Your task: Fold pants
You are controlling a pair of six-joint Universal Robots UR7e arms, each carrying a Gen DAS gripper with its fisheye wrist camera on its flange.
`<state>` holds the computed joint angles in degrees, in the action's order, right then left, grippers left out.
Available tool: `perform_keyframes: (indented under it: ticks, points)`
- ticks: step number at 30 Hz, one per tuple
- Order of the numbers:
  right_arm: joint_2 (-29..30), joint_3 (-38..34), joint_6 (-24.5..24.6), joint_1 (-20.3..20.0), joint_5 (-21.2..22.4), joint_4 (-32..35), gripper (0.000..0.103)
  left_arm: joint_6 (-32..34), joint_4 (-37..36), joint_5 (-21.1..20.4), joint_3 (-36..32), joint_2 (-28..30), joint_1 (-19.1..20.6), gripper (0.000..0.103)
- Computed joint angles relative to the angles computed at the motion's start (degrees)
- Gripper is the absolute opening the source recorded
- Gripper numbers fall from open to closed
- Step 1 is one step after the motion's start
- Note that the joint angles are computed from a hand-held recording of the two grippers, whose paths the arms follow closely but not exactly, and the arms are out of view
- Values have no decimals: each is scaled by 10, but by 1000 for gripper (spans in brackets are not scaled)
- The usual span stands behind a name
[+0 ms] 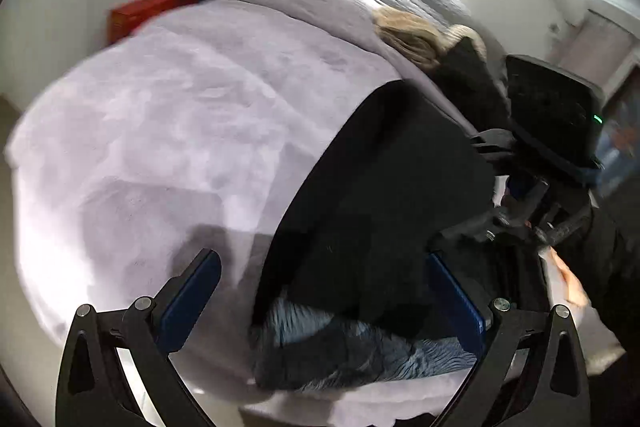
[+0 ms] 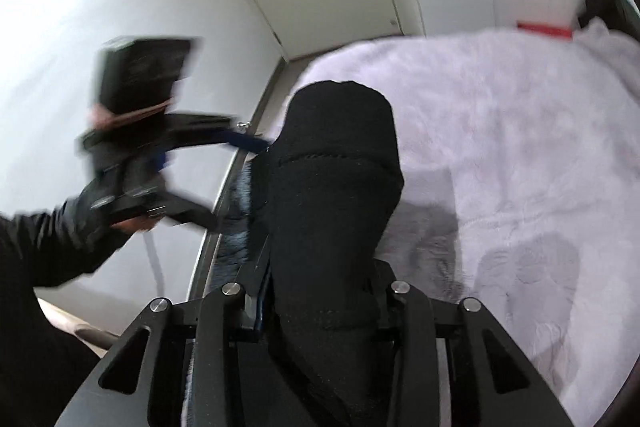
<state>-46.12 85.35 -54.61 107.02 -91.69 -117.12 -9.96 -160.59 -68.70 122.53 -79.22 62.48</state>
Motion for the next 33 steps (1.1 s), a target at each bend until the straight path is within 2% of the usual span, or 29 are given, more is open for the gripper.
perform_keyframes:
  ticks: [2,3,6,8,10,11,12,14,16,17,18,19,20,24,26,29,30,32,33]
  points:
    - [-29,27,-20,5,8,-10,37,29,24,-90,-26,12,22,102]
    - [-36,30,-27,7,10,-11,37,40,34,-108,-31,13,23,102]
    - [-71,49,-53,0,32,1,35,77,56,-111,-34,19,3,102]
    - [-62,32,-49,-2,33,9,35,93,71,-126,-38,26,-4,102]
    - [-50,26,-27,-4,26,6,35,82,101,-75,-41,36,-25,99]
    - [-44,25,-20,-4,19,-1,34,68,114,-36,-41,41,-37,67]
    - [-39,23,-6,-5,11,-10,35,54,122,-5,-42,45,-42,49]
    - [-26,-1,41,-1,-2,-19,46,22,123,-3,-34,34,-38,43]
    - [-43,5,87,-5,-7,-44,51,5,118,6,-32,35,-38,40]
    - [-54,12,99,-6,-11,-55,61,0,119,18,-29,34,-43,38]
    - [-72,28,102,-5,-31,-75,67,-6,120,31,-28,34,-48,36]
    - [-95,51,88,-2,-58,-92,78,-19,126,44,-24,30,-59,36]
    - [-116,71,66,-1,-77,-92,80,-28,134,54,-30,33,-68,35]
    - [-179,151,0,3,-166,-77,80,-49,159,87,-33,33,-98,33]
    - [-178,181,7,5,-234,-83,80,-64,179,99,-46,39,-111,32]
    - [-140,203,39,-2,-324,-114,81,-82,190,103,-42,32,-136,29]
    - [-133,209,38,-6,-327,-130,83,-88,196,101,-43,32,-145,28]
    - [-129,223,13,-10,-324,-175,90,-99,213,135,-43,40,-170,28]
    - [-129,219,19,-9,-324,-170,90,-107,225,149,-49,46,-180,28]
